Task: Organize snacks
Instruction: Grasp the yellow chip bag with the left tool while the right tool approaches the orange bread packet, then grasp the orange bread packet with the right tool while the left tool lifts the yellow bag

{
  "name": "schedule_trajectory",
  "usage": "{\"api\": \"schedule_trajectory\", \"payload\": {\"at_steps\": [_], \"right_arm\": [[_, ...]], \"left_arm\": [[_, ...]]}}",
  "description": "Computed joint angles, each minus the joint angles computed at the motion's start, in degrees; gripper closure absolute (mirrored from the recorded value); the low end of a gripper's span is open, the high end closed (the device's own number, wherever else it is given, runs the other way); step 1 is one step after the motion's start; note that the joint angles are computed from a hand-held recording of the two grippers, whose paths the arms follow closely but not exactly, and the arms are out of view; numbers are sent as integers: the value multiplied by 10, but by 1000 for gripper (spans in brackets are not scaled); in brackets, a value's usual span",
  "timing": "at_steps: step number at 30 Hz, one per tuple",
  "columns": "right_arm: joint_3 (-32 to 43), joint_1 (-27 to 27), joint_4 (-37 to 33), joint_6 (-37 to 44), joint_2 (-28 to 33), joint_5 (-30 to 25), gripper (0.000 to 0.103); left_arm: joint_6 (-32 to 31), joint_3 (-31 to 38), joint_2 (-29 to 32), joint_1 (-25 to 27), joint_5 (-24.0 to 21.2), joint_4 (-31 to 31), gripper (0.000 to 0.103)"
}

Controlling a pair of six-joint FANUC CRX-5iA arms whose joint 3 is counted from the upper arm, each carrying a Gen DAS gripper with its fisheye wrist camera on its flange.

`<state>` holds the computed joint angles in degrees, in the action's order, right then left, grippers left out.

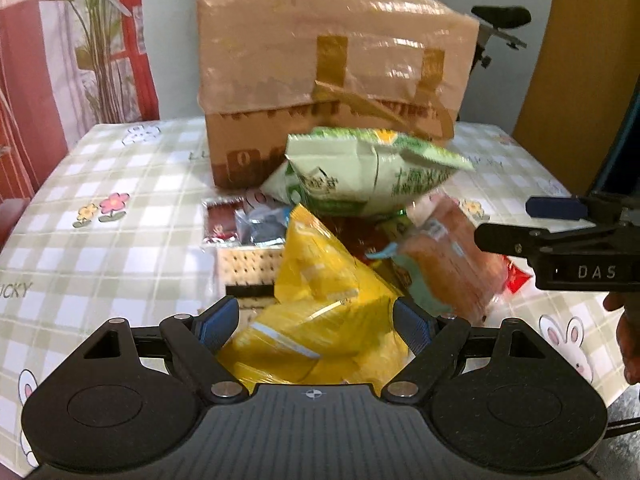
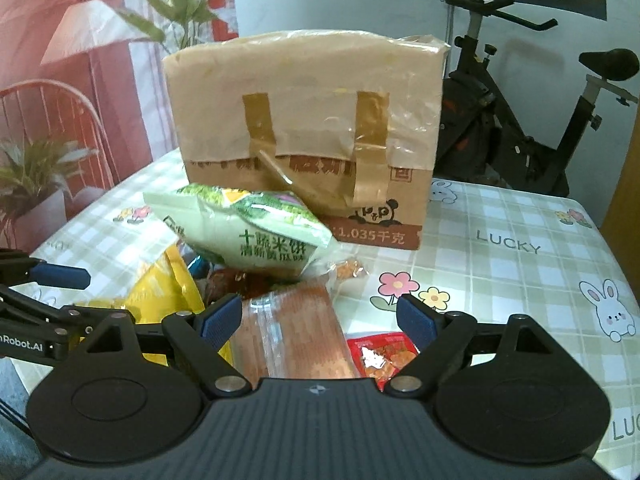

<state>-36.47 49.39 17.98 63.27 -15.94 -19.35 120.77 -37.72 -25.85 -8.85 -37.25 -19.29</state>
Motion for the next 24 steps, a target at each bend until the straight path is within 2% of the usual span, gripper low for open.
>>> {"api": "schedule_trajectory", "payload": {"at_steps": [3, 11, 15, 19, 24], "right_arm": [[3, 1, -11, 12, 4, -3, 16], [14, 2, -41, 50, 20, -6, 16], [22, 3, -60, 72, 29, -13, 16], [25, 4, -71, 84, 33, -17, 16], [30, 4, -80, 94, 37, -19, 16]], "left_arm": [[39, 15, 16, -27, -16, -46, 16], [50, 15, 19, -27, -16, -56, 14], [24, 10, 27, -11, -6, -33, 8], [-13, 4, 35, 2, 4, -3, 9], [-61, -21, 13, 28, 30, 44, 27]]}}
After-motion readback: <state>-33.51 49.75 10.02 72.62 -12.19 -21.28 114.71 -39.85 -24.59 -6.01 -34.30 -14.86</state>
